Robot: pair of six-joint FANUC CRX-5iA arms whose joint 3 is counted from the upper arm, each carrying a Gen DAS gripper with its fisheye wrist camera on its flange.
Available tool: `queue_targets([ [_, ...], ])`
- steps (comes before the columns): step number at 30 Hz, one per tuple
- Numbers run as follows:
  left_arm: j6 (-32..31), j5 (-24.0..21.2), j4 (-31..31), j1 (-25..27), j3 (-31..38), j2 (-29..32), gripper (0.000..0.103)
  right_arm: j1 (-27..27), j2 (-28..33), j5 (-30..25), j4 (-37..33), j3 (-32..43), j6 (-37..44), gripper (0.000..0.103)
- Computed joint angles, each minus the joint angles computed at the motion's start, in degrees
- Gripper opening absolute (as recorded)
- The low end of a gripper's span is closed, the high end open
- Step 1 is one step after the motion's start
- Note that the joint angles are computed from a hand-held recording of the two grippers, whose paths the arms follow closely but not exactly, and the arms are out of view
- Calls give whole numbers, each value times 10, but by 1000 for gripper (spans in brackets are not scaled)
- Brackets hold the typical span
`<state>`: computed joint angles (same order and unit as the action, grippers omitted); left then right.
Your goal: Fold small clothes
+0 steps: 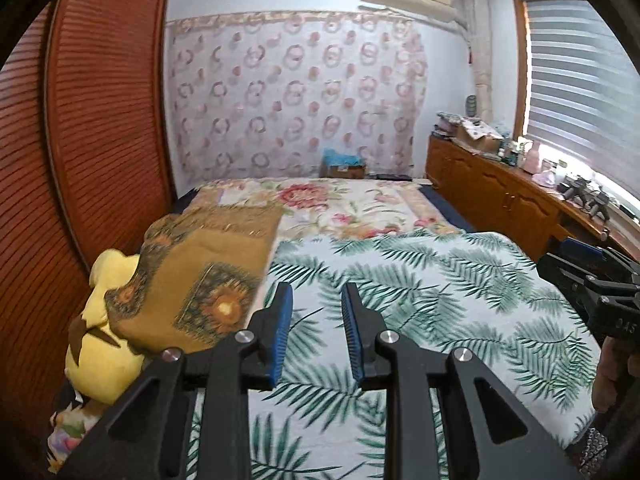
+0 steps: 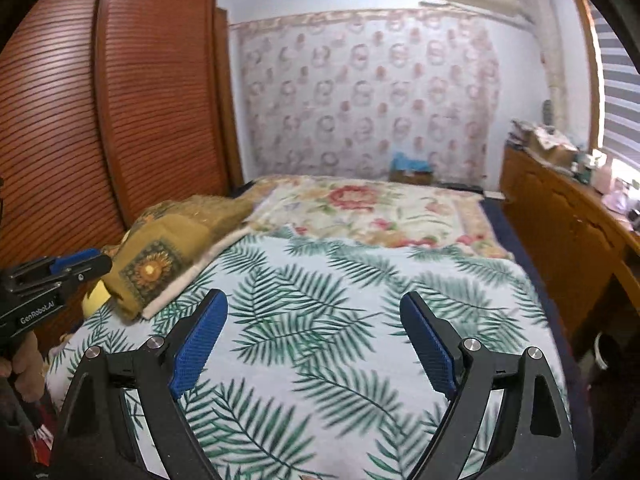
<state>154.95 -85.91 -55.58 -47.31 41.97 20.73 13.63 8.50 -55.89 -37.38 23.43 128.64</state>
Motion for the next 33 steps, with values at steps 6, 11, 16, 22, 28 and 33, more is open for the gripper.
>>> queue_targets([
  [6,-36,-8,-17,-12,59,24,24,-22,-28,23,-8,-17,-6,90],
  [11,-46,-9,-34,-25,77,27,24,-43,-40,26,-28,-19,-3,90],
  [16,-52,-11,-43,-34,83,28,25,-56,-49,36,-47,-22,4,90],
  [22,-51,-16,-49,-37,86,29,25,-53,-52,42,-41,-25,2,90],
  [28,-47,-20,-54,-39,85,29,25,-54,-53,45,-41,-28,3,90],
  [33,-44,-23,-59,-42,85,29,25,-54,-52,46,-40,-28,3,90],
])
